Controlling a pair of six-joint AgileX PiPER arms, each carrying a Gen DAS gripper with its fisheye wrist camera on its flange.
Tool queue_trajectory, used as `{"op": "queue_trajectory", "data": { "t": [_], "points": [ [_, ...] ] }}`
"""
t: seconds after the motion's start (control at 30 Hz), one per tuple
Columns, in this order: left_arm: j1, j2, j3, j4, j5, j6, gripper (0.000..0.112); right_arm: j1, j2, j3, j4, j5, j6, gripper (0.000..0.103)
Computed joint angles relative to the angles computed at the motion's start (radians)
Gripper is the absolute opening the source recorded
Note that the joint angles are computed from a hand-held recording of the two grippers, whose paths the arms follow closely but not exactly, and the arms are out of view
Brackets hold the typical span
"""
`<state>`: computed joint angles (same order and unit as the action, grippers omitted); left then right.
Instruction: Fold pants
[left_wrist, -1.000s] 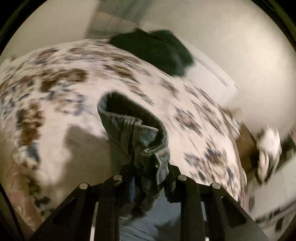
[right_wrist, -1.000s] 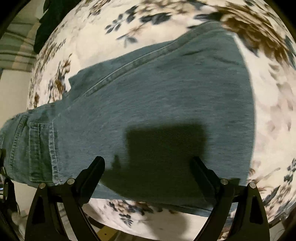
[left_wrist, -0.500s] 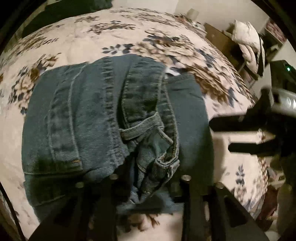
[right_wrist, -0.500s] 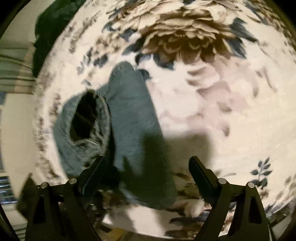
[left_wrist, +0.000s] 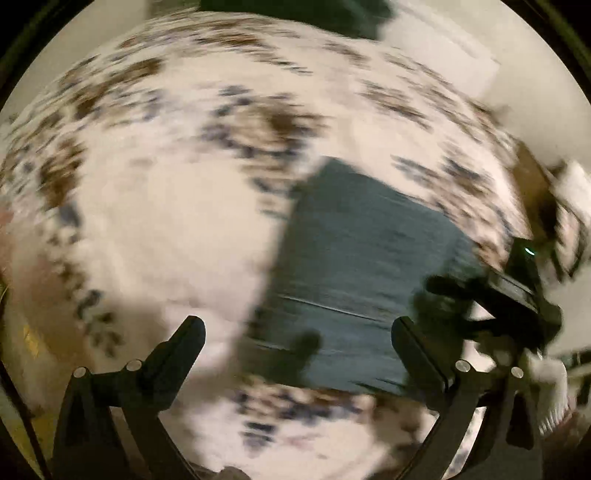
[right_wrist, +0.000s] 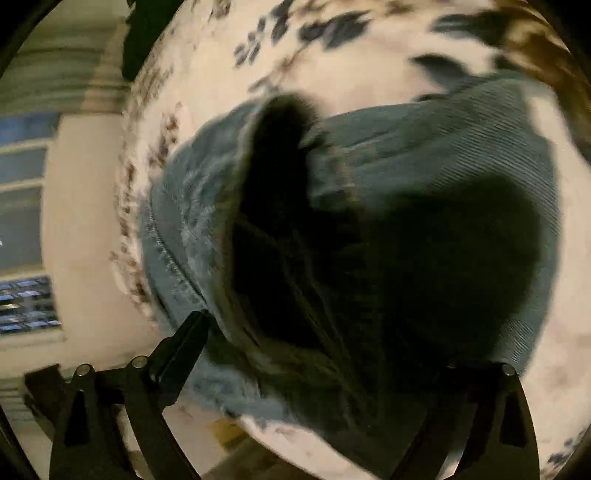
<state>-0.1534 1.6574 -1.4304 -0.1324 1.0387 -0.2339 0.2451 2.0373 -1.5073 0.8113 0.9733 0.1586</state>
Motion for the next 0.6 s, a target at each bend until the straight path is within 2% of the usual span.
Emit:
{"op": "queue_trajectory", "data": {
  "t": [0.03, 0.07, 0.1, 0.17, 0.2, 0.3, 0.4, 0.5, 0.53, 0.57, 0.6],
  "points": [
    [0.022, 0.015, 0.0, 0.031, -0.003, -0.014, 0.103, 0.021, 0.007, -0.027, -0.035, -0.014, 0.023, 0.09],
    [0.038, 0.023, -0.004, 0.047, -0.007, -0.019, 0.103, 0.048, 0.01, -0.061, -0.103, -0.017, 0.072, 0.07],
    [0.048, 0.019, 0.0, 0.053, -0.01, -0.015, 0.103, 0.058, 0.009, -0.082, -0.13, 0.001, 0.103, 0.044],
    [0.064, 0.023, -0.01, 0.064, -0.014, -0.006, 0.103, 0.052, -0.063, -0.008, -0.093, -0.05, 0.095, 0.026],
    [0.066, 0.027, -0.022, 0.057, -0.016, -0.001, 0.103, 0.047, -0.128, 0.036, -0.105, -0.07, 0.12, 0.021],
    [0.05, 0.059, -0.088, 0.018, 0.0, 0.017, 0.103, 0.027, -0.307, 0.13, -0.222, -0.073, 0.245, 0.019],
    [0.021, 0.114, -0.165, -0.053, 0.023, 0.059, 0.103, -0.05, -0.474, 0.233, -0.345, -0.018, 0.362, 0.019],
    [-0.018, 0.185, -0.247, -0.106, 0.056, 0.083, 0.103, -0.139, -0.564, 0.36, -0.412, 0.034, 0.423, 0.019],
    [-0.034, 0.218, -0.281, -0.123, 0.064, 0.09, 0.103, -0.16, -0.564, 0.397, -0.448, 0.07, 0.42, 0.02],
    [-0.044, 0.246, -0.311, -0.133, 0.074, 0.095, 0.103, -0.178, -0.552, 0.44, -0.445, 0.068, 0.411, 0.023],
    [-0.059, 0.292, -0.365, -0.141, 0.094, 0.098, 0.103, -0.22, -0.549, 0.482, -0.403, 0.069, 0.361, 0.033]
  ]
}}
